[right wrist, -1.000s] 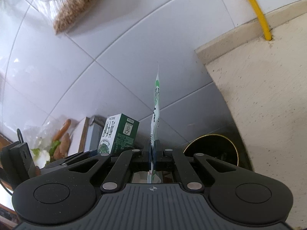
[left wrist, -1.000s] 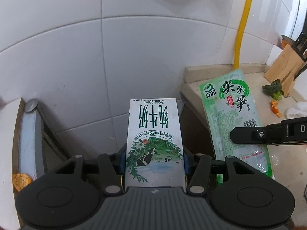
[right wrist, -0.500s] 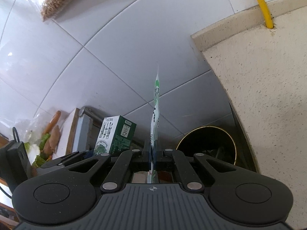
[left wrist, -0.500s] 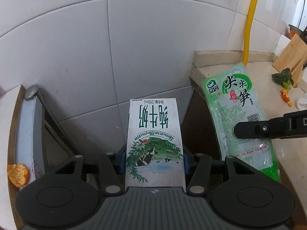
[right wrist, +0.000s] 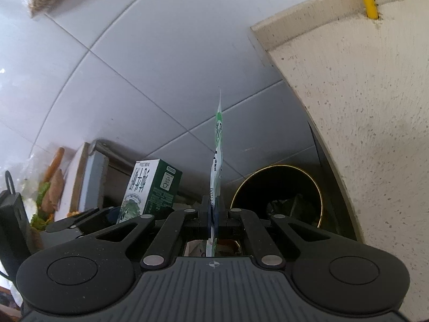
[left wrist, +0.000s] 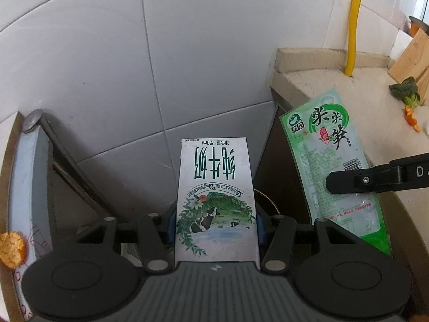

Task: Collect trash
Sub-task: 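Carry the carton and packet in both tools down toward the trash bin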

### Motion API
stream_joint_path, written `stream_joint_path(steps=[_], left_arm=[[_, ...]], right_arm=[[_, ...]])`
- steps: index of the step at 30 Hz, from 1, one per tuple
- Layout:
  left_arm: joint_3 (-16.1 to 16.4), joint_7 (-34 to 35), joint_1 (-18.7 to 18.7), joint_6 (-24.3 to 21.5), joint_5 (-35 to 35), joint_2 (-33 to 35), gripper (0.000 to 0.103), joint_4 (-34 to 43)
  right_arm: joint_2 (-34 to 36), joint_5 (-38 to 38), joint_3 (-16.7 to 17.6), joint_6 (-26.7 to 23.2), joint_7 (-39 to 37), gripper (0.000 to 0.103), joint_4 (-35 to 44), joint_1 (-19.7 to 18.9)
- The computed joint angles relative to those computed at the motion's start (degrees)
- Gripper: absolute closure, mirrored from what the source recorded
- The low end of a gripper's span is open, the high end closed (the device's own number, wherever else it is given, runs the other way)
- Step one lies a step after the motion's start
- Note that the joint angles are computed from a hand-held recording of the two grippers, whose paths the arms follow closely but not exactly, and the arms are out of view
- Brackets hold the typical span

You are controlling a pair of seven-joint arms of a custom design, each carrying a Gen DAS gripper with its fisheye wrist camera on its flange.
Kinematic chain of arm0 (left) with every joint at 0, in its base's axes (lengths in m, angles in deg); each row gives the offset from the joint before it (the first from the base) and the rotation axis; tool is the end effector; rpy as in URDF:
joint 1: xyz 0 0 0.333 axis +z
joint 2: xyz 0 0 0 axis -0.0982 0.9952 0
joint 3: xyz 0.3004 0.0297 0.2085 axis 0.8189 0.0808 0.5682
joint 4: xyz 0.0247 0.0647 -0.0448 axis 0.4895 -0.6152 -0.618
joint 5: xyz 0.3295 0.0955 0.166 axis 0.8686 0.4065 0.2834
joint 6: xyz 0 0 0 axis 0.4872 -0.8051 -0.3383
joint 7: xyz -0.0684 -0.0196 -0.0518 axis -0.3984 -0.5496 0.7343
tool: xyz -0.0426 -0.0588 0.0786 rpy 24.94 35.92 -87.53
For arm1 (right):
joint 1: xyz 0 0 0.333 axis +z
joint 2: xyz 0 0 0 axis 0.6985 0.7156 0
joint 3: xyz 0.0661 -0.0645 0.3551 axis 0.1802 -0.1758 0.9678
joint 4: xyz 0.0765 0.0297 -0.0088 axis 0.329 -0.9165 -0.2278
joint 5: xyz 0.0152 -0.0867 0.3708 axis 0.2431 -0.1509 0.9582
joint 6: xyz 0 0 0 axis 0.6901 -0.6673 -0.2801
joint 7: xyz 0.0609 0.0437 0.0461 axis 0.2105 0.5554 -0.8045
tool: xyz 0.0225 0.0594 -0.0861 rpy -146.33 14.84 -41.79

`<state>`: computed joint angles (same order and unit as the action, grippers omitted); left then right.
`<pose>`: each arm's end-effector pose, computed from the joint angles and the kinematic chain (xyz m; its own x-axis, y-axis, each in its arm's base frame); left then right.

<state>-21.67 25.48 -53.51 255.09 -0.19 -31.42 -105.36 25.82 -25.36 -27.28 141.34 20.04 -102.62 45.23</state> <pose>0.5546 -0.1942 0.3183 -0.0352 -0.9990 0.0263 -0.8097 0.0131 -0.5867 0.6042 0.3702 0.3248 0.2108 -0.8117 -0.5447 -0.9106 0.0397 -0.4114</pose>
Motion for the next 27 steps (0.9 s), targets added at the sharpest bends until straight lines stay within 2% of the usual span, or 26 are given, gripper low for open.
stream_joint_path(steps=[13,27], left_arm=[[-0.3,-4.4,1.8,-3.6,5.3,2.7,0.056,2.7],[-4.1,-9.8,7.2,-6.7,12.8,4.4,0.056,5.7]], right_arm=[[2.0,2.4,-3.5,-4.6,-1.8,0.099,4.1,3.6],[4.1,6.2,-9.0,-9.2,-3.9,0.099,9.8,9.5]])
